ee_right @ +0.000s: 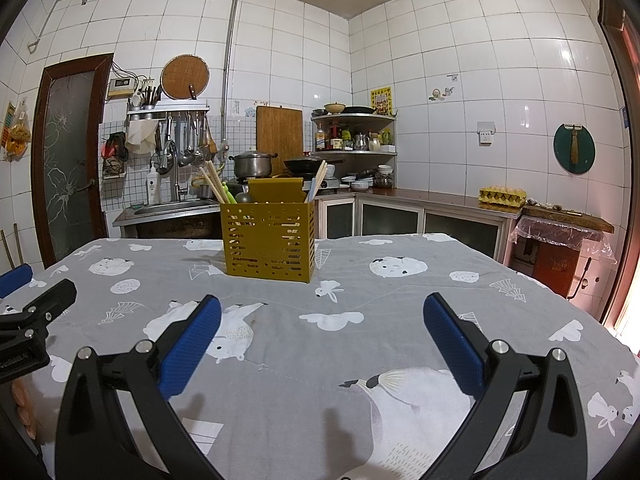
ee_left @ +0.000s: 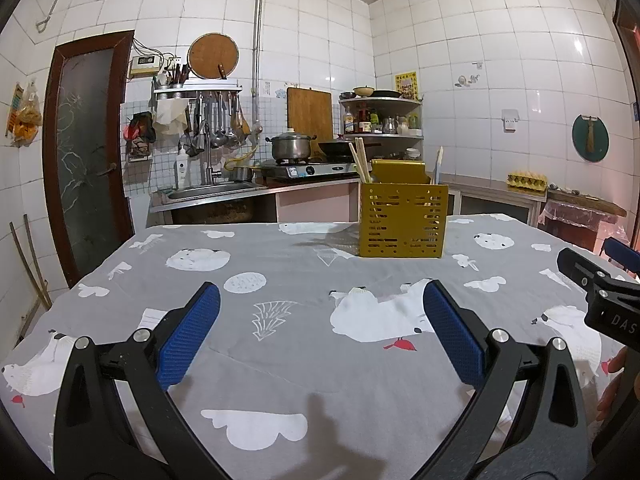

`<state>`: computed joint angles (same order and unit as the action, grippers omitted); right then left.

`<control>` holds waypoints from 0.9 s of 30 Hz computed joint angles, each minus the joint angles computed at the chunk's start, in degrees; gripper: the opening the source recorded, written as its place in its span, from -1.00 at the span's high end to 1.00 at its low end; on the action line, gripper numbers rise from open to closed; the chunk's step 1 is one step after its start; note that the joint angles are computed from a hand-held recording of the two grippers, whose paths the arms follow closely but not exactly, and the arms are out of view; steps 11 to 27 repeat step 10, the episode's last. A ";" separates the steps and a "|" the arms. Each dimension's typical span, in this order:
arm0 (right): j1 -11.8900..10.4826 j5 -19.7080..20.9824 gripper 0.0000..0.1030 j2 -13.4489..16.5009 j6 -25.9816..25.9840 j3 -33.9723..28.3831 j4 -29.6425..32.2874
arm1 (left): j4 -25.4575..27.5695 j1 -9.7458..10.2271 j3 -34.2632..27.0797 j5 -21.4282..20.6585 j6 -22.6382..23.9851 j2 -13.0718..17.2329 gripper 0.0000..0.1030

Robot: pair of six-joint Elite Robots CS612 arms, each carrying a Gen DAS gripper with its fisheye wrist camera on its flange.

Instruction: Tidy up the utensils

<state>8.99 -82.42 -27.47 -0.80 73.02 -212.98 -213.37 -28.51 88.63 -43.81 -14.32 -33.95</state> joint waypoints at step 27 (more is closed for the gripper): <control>0.00 0.02 -0.92 -0.02 0.04 0.01 0.09 | -0.13 -0.02 0.16 0.45 -0.01 -0.05 -0.91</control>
